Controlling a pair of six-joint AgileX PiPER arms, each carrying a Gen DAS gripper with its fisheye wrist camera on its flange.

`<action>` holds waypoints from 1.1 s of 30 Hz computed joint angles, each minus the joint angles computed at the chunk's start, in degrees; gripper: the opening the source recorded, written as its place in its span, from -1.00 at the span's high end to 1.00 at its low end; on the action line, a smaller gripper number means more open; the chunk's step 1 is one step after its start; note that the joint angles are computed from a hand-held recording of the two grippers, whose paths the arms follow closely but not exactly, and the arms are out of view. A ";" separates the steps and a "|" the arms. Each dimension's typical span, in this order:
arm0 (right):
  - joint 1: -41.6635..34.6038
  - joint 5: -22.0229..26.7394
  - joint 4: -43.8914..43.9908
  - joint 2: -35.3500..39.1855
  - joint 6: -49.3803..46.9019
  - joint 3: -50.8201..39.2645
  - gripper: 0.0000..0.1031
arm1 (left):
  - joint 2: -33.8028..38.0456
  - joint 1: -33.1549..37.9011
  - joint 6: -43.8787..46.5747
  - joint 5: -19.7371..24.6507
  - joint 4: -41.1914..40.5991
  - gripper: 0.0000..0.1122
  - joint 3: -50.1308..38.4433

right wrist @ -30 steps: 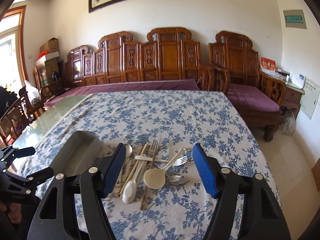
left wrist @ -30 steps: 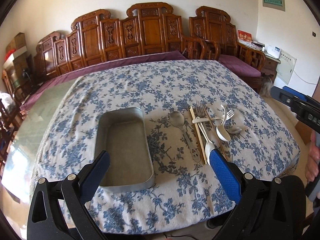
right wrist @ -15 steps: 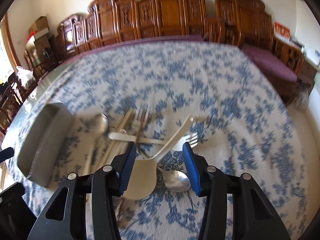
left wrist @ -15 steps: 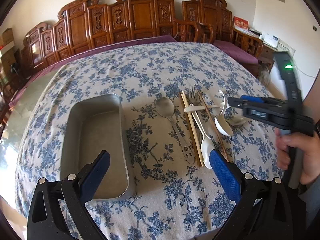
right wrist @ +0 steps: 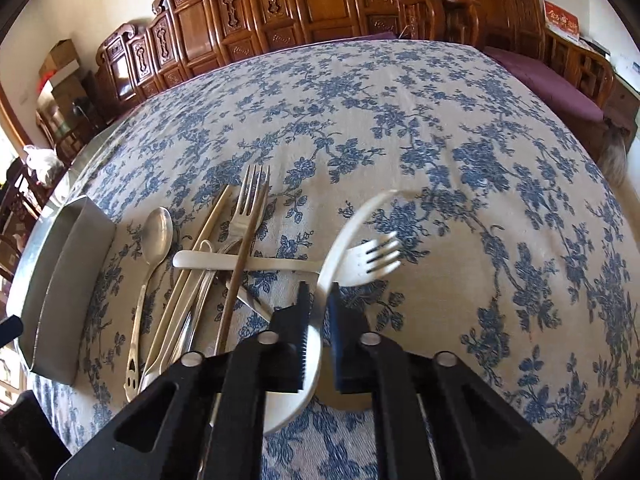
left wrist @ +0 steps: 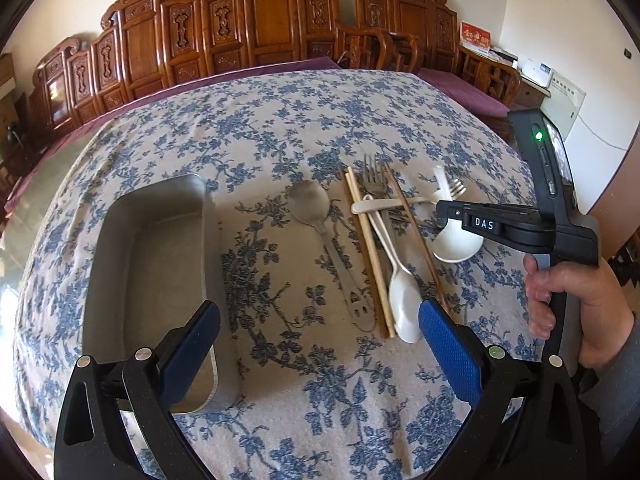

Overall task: Organize utensils
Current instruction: 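Grasp a white plastic spoon with the right tool while the left grasps another, then carry the white spoon into the tray with the left tool while the right carries its spoon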

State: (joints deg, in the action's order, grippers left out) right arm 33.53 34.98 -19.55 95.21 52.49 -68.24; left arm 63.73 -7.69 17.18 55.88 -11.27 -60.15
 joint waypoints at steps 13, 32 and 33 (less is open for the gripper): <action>0.37 -2.25 -4.09 -11.01 2.98 7.22 0.92 | 6.69 -9.13 -1.63 -3.24 -2.46 -0.12 -0.39; 0.33 -2.46 -3.97 -10.48 1.29 5.92 0.91 | 16.93 -11.01 -3.76 0.20 -2.67 0.66 -5.02; 0.40 -2.40 -4.00 -10.43 1.34 5.86 0.91 | 16.52 -11.23 -3.76 0.14 -2.31 0.66 -4.63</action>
